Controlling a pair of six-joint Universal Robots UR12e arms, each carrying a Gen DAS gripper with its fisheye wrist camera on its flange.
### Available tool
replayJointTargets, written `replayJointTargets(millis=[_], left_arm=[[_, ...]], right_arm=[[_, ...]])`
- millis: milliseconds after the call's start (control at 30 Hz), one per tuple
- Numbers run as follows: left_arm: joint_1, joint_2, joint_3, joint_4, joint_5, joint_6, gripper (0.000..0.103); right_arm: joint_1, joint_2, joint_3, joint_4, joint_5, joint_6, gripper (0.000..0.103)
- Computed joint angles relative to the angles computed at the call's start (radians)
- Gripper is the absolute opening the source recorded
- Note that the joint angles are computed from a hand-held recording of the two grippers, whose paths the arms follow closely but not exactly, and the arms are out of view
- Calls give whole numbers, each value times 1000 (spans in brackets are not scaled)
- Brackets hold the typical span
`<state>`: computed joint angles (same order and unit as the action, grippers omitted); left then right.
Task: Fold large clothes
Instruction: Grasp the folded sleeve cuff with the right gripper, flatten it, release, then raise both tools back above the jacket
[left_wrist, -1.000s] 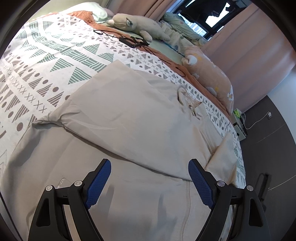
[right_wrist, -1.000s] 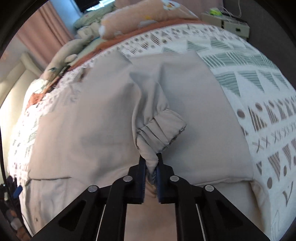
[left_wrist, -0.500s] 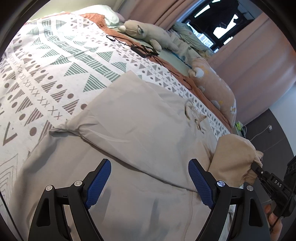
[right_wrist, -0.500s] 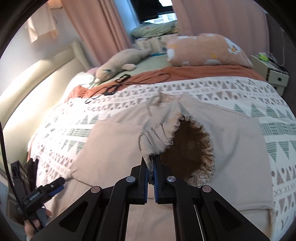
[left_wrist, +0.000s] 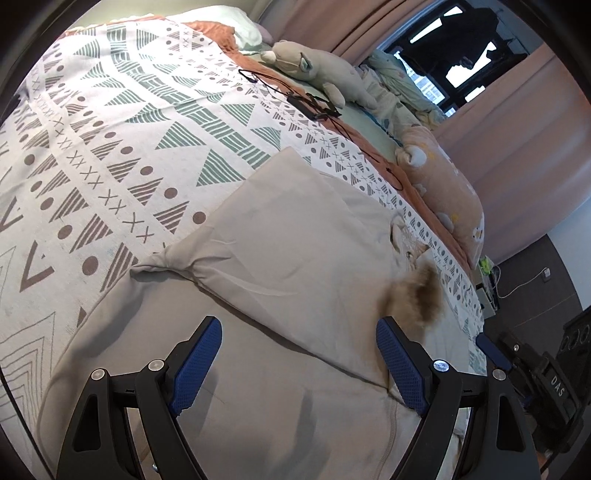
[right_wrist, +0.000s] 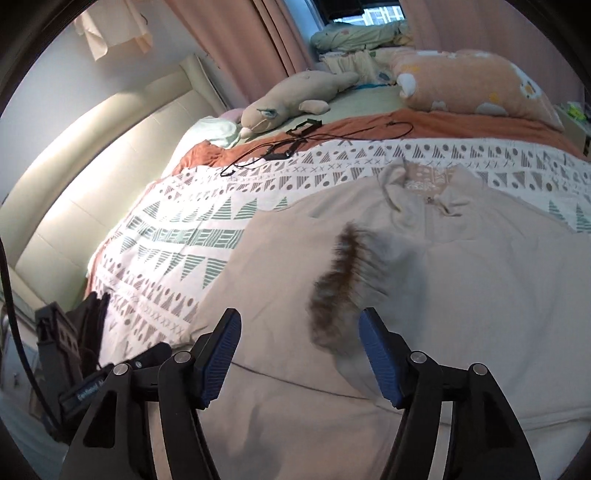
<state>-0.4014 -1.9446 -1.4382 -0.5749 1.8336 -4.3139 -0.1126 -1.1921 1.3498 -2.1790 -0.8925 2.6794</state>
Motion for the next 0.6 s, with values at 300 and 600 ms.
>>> replayJointTargets(millis=[300,600], left_arm=[[-22,-11,27,-14,23,50,86],[-83,-29,84,-50,50,239,86]], right_arm=[[-67,-26,47,-65,-101,45,67],[-160,-105,147,-155,-152,68,67]])
